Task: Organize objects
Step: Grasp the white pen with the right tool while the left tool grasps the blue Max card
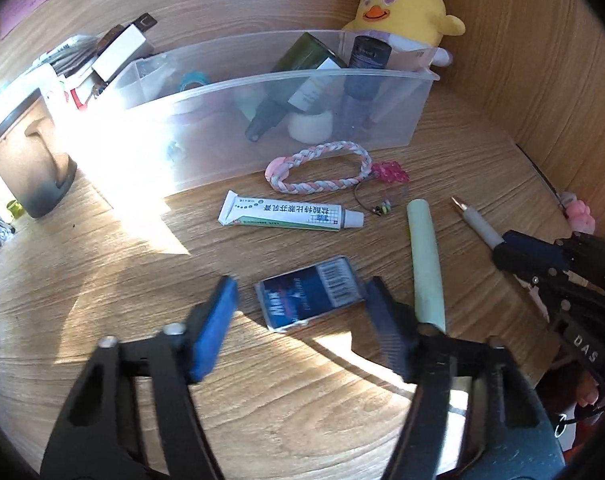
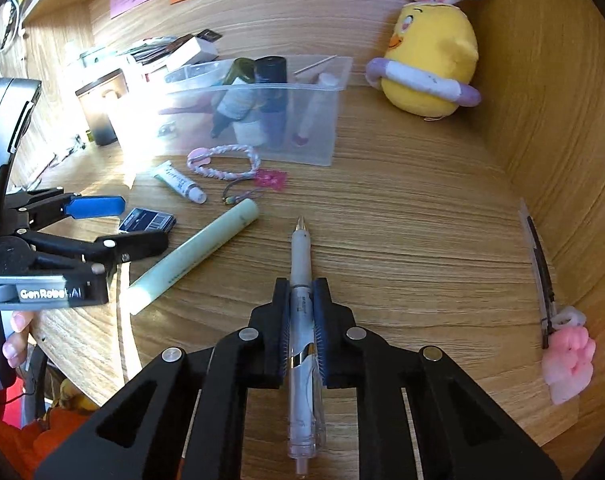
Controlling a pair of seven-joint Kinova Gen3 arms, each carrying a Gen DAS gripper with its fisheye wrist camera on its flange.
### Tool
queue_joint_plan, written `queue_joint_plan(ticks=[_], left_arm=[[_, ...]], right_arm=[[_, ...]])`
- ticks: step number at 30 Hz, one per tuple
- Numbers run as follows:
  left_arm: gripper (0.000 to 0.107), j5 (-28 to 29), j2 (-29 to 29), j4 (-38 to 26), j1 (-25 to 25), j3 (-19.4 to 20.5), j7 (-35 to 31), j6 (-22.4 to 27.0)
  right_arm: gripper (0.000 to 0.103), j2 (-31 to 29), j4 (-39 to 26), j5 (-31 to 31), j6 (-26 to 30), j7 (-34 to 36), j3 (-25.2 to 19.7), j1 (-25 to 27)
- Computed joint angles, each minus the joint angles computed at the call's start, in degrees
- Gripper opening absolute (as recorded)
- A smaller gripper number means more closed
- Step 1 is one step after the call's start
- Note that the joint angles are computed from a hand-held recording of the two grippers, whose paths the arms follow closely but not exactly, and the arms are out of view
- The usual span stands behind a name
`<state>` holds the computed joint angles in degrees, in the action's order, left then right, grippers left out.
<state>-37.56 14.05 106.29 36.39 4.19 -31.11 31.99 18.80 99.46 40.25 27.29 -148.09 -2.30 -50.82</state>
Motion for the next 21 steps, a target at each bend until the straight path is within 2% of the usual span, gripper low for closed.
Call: queue_joint_plan(ticks=[3, 7, 15, 21], left_arm=[[0.052, 0.9, -0.6, 0.9, -2.3, 1.6, -0.5, -1.6], [0.052, 1.7, -1.8, 2.5, -1.3, -0.3, 0.3, -3.8], [0.052, -7.4, -4.9, 4.5, -0.1, -1.2, 9.5, -5.6], [0.052, -11.5, -6.8, 5.4, -2.7, 0.0, 14.0, -7.6]], right_arm=[[0.01, -0.2, 0.2, 0.2, -0.8, -0.6, 0.3, 0.1], [0.01, -0.6, 0.0, 2.0, -1.0, -2.4, 1.2, -0.8], [0.01, -1.3, -1.3, 6.2, -1.1, -6.1, 1.4, -0.9], [0.01, -0.4, -3.9, 8.2, -1.3, -7.6, 1.7, -0.3]])
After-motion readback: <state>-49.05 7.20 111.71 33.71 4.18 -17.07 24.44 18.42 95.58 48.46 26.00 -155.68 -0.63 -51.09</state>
